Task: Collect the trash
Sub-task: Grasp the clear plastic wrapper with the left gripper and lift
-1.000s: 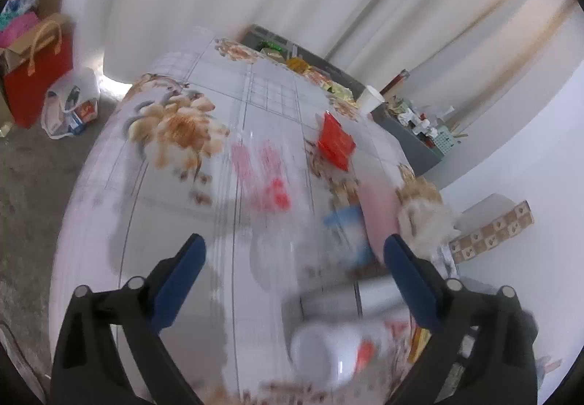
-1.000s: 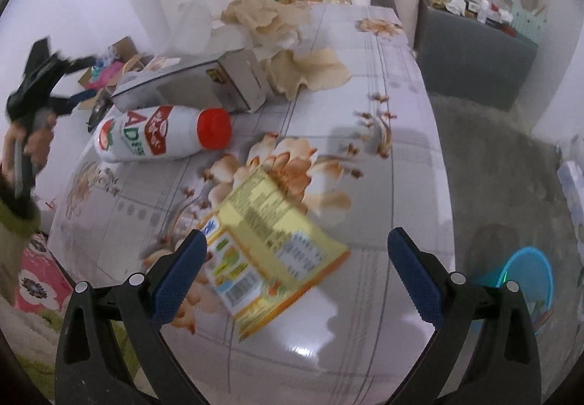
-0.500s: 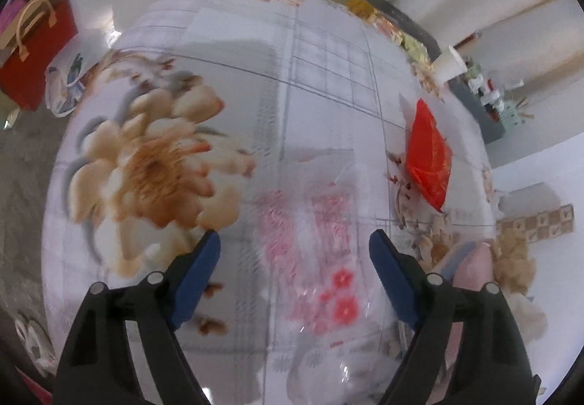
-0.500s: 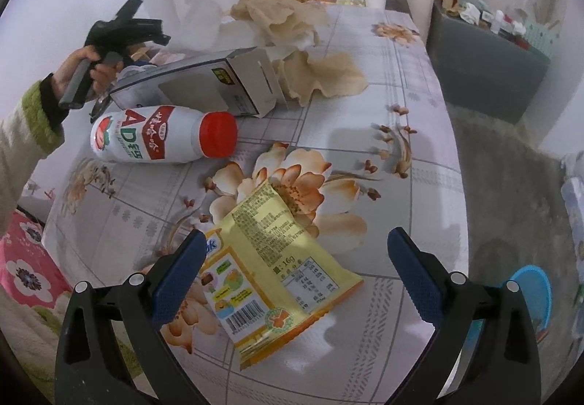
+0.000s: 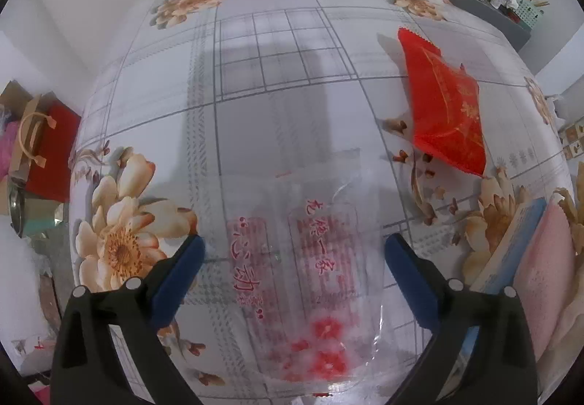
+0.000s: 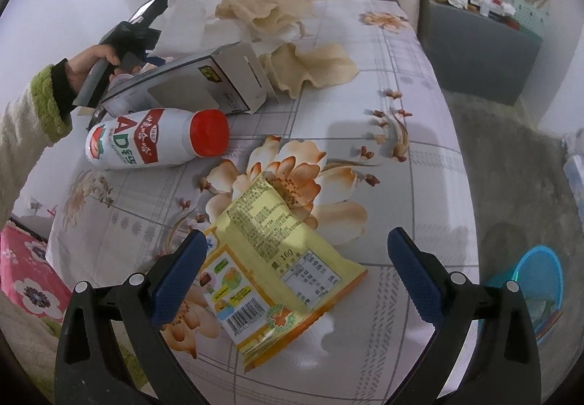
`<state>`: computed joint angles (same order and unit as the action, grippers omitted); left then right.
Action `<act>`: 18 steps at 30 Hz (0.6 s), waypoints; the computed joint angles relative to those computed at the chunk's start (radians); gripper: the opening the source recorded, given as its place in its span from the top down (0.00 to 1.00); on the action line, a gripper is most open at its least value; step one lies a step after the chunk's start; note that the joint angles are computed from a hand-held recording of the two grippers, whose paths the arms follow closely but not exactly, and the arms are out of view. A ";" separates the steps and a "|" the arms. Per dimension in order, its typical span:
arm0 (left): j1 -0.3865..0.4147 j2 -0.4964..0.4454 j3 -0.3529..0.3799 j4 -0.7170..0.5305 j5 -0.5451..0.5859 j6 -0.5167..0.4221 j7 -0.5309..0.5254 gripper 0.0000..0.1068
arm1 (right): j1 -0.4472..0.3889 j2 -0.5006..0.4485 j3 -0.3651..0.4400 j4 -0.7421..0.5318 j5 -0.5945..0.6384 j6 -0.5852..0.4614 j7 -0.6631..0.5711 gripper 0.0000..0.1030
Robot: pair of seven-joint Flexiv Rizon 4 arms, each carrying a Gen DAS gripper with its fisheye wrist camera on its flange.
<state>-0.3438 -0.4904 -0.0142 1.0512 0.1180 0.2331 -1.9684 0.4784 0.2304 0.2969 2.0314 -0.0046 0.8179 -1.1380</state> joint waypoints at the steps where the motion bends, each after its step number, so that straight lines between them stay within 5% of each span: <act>1: 0.001 0.000 0.001 0.000 0.001 0.003 0.000 0.10 | -0.001 0.002 0.001 0.003 -0.003 0.001 0.003 0.08; 5: 0.004 0.028 0.004 0.047 0.015 0.070 0.008 0.27 | -0.003 0.009 0.005 0.010 -0.017 0.005 0.011 0.08; 12: 0.024 0.077 0.000 0.136 0.006 0.167 0.019 0.43 | 0.003 0.015 -0.002 0.007 -0.013 0.006 -0.021 0.08; 18: 0.048 0.119 0.001 0.214 -0.023 0.257 -0.015 0.61 | 0.022 0.014 -0.027 -0.020 0.062 -0.025 -0.140 0.08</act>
<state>-0.2953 -0.3718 -0.0130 1.2647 0.0950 0.4898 -1.9833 0.4999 0.2446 0.2697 2.0113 0.0572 0.7925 -1.2777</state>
